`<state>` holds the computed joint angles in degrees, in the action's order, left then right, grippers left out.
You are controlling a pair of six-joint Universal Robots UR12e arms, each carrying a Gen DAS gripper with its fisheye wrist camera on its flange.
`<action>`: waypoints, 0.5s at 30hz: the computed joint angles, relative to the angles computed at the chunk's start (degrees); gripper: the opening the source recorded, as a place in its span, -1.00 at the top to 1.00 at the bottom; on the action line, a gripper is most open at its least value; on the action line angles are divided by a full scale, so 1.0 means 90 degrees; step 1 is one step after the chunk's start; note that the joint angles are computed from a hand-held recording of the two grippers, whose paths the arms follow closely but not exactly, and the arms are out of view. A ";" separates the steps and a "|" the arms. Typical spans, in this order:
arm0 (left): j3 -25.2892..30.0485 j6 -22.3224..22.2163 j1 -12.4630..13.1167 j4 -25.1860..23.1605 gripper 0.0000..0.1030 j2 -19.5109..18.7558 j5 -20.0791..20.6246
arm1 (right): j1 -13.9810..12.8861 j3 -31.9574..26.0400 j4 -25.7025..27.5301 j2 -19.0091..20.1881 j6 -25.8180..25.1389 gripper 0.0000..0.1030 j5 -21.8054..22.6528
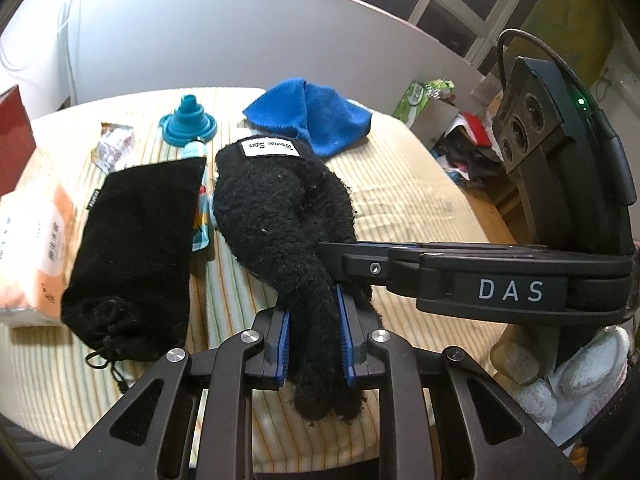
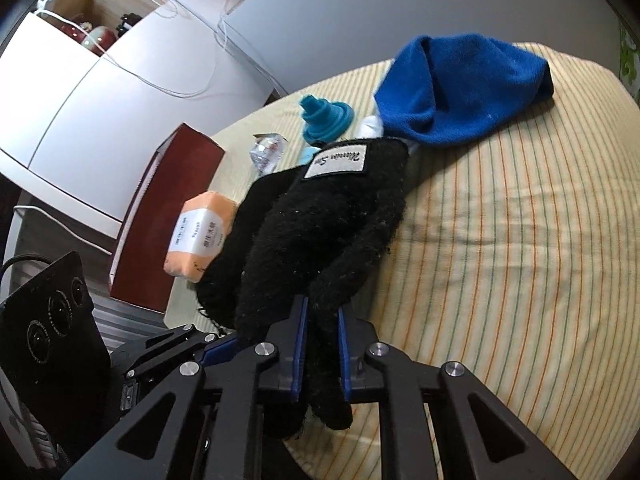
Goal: Organize soft objects
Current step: 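Lift the black glove with the right gripper and carry it over the shoebox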
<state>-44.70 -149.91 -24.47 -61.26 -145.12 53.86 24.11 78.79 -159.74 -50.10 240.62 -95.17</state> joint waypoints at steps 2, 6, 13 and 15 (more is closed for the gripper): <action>-0.0162 0.0025 0.0047 0.0118 0.64 0.0110 -0.0096 | 0.0053 -0.0057 0.0085 -0.0030 -0.0068 0.75 -0.0143; -0.0375 0.0039 0.0148 0.0380 0.64 0.0272 -0.0290 | 0.0149 -0.0232 0.0208 -0.0042 -0.0161 0.76 -0.0364; -0.0555 -0.0159 0.0420 0.0926 0.64 0.0487 -0.0625 | 0.0331 -0.1082 0.0601 0.0182 -0.0684 0.76 -0.0754; -0.0542 -0.0275 0.0518 0.1159 0.64 0.0509 -0.0643 | 0.0365 -0.1414 0.0707 0.0315 -0.0867 0.76 -0.0793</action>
<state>-49.58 -152.38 -19.80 -50.83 -140.54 48.07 27.40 66.06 -153.37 -47.27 232.82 -102.31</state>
